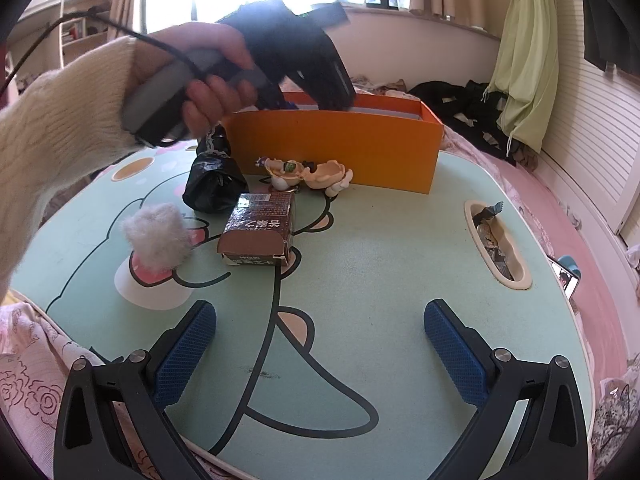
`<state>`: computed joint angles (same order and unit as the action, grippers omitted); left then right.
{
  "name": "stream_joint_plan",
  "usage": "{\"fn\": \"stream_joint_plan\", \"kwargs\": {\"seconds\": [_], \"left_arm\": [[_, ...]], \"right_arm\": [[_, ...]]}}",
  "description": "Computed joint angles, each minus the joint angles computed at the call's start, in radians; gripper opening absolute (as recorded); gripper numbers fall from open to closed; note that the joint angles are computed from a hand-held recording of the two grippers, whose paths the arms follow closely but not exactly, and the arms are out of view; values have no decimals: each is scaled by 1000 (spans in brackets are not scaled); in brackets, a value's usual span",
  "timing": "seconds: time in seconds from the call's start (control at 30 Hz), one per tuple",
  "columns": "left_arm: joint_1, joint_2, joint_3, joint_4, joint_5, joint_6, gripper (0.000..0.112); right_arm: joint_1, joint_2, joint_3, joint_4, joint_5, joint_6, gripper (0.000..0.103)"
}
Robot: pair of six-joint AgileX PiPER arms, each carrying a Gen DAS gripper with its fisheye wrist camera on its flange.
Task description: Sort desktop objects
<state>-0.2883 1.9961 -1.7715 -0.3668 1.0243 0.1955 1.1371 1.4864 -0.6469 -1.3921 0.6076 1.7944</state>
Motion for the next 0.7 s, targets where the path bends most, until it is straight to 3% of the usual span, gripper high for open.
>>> {"fn": "stream_joint_plan", "kwargs": {"seconds": [0.13,0.23,0.37,0.43,0.53,0.7], "left_arm": [[64,-213,209,-172,-54,200,40],[113,-386,383,-292,-49,375,40],[135,-553,612,-332,-82,485,40],[123,-594,708,-321,-142,493,40],[152,-592,777,-398,-133,570,40],[156,-631,852,-435,-240,595,42]], "right_arm": [[0,0,1,-1,0,1,103],[-1,0,0,0,-1,1,103],[0,-1,0,4,1,-3,103],[0,-2,0,5,1,-3,103],[0,-2,0,8,0,-4,103],[0,-2,0,9,1,-4,103]]}}
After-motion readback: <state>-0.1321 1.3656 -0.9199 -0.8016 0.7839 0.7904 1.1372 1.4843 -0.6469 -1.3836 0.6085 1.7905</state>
